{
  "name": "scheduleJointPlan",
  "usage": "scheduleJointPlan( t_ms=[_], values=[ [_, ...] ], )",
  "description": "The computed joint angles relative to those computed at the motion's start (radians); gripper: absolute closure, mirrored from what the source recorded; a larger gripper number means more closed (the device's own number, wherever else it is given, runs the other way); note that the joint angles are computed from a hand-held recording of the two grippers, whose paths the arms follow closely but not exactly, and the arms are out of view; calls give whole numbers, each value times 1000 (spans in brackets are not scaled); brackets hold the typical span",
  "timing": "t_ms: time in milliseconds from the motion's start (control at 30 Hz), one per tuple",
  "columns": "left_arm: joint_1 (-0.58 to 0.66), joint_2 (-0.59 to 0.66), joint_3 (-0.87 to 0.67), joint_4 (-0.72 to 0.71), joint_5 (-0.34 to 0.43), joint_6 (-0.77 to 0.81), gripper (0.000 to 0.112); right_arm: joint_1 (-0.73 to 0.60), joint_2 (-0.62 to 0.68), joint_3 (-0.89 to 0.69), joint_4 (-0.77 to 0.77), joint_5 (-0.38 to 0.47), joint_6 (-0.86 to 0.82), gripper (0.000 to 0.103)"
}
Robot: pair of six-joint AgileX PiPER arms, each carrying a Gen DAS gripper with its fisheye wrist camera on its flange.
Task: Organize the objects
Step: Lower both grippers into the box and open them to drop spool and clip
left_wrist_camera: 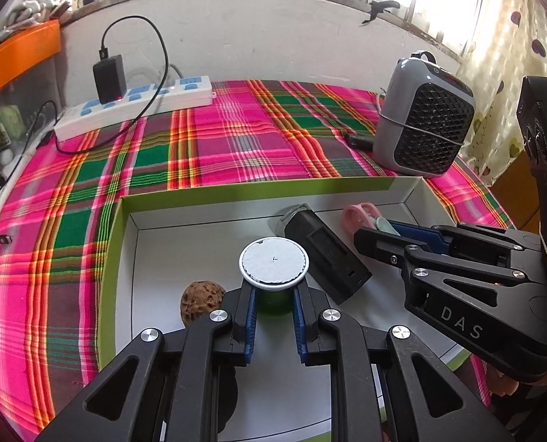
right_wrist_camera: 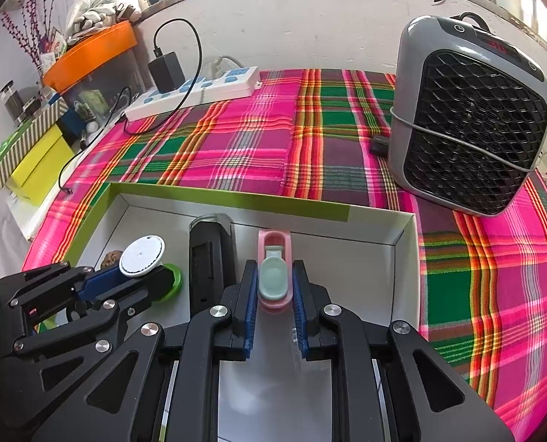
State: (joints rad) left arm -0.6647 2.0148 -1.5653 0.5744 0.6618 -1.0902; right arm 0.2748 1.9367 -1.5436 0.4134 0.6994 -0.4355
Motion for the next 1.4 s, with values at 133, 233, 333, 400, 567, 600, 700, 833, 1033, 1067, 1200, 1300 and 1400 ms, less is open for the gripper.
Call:
scheduleJointPlan(
  t_ms=[133, 233, 333, 400, 567, 600, 700, 833, 1033, 1067, 1200, 1300, 1400],
  values=[
    [0, 1, -2, -1, 5, 5, 96, 2, -2, 1, -5, 2, 6, 84],
    [3, 0, 0, -11, -5, 15, 92, 4, -2, -1, -5, 4, 6, 84],
    [2, 1, -1, -12, -4, 17, 89, 5, -4, 2, -4, 3, 8, 84],
    [0, 1, -3, -10, 1, 14, 88, 6, -4, 3, -5, 3, 9, 84],
    [-1, -2, 2, -10, 2, 12, 85, 5, -6, 9, -2, -2, 11, 84],
    [-1, -5, 5, -9, 1, 12, 84, 5, -8, 11, -2, -3, 12, 84],
    [-2, -7, 10, -5, 0, 8, 83, 7, -13, 18, -2, -7, 13, 84],
    [-6, -19, 27, 9, -5, -11, 81, 7, -21, 30, 6, -16, 8, 80],
    [-14, -39, 46, 24, -7, -30, 80, 5, -42, 51, 15, -27, -1, 75],
    [-16, -41, 48, 25, -6, -31, 80, 5, -46, 55, 15, -30, 1, 75],
    [-26, -57, 66, 45, -4, -58, 79, 6, -63, 75, 12, -38, 8, 75],
    [-33, -69, 78, 55, 0, -72, 78, 7, -80, 94, 16, -46, 7, 74],
    [-45, -80, 88, 68, 6, -88, 78, 6, -97, 113, 23, -53, 2, 74]
  ],
)
